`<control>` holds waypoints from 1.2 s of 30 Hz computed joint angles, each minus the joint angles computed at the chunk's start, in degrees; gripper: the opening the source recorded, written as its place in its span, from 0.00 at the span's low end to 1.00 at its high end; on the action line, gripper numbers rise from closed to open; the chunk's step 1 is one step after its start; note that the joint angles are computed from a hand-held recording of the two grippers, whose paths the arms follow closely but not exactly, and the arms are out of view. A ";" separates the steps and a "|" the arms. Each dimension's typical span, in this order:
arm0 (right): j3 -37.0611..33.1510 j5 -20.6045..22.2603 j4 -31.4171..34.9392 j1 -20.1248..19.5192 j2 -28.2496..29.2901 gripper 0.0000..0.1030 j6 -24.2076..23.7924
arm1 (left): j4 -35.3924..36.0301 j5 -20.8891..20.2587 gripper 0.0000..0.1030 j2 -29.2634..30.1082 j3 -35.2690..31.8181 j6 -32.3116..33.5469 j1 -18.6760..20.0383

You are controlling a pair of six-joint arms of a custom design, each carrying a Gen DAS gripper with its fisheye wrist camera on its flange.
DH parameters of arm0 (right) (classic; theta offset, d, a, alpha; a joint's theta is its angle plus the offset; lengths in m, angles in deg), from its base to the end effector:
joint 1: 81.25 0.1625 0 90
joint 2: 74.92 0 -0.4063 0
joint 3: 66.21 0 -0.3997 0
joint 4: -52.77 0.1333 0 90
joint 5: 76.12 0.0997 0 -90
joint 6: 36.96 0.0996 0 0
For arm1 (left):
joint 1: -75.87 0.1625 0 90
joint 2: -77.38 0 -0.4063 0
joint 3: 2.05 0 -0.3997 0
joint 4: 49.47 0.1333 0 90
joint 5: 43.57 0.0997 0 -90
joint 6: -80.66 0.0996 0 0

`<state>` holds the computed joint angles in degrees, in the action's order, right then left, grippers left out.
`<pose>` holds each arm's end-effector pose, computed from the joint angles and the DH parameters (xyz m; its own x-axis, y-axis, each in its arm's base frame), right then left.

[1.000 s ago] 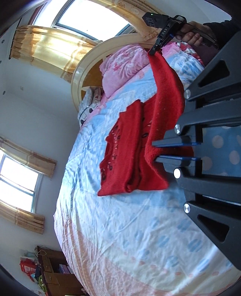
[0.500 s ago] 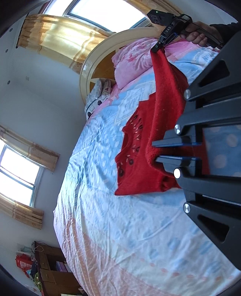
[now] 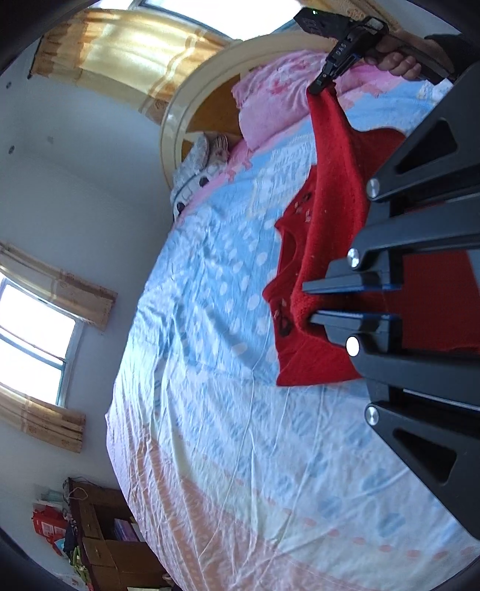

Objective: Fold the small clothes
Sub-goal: 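Lift the hem with both tools and fold it over toward the collar, then release the hem from both tools onto the folded sweater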

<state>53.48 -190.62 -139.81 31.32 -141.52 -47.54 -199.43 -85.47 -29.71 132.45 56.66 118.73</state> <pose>0.2903 -0.4588 0.2327 -0.8992 -0.1673 0.4044 -0.4216 0.5790 -0.6979 -0.1193 -0.3937 0.3644 -0.9345 -0.0348 -0.3543 0.2603 0.6121 -0.7467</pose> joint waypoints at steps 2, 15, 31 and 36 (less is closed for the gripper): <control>-2.07 -0.85 1.03 -0.74 1.96 0.04 0.11 | -2.03 -1.21 0.08 2.53 -1.09 1.63 2.69; -16.49 -7.66 11.63 -5.55 14.82 0.04 0.08 | -4.59 -1.73 0.10 14.92 -6.87 5.91 12.45; -14.57 -11.74 25.67 -0.01 16.22 0.54 -8.66 | 11.27 16.56 0.76 11.23 -0.53 2.44 3.86; -23.61 -14.21 27.87 0.14 23.29 0.54 -8.39 | 5.11 22.95 0.76 18.90 -4.19 6.11 6.43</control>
<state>29.88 -204.83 -111.93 31.46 -118.24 -55.93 -194.32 -62.52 -10.81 128.26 62.77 125.16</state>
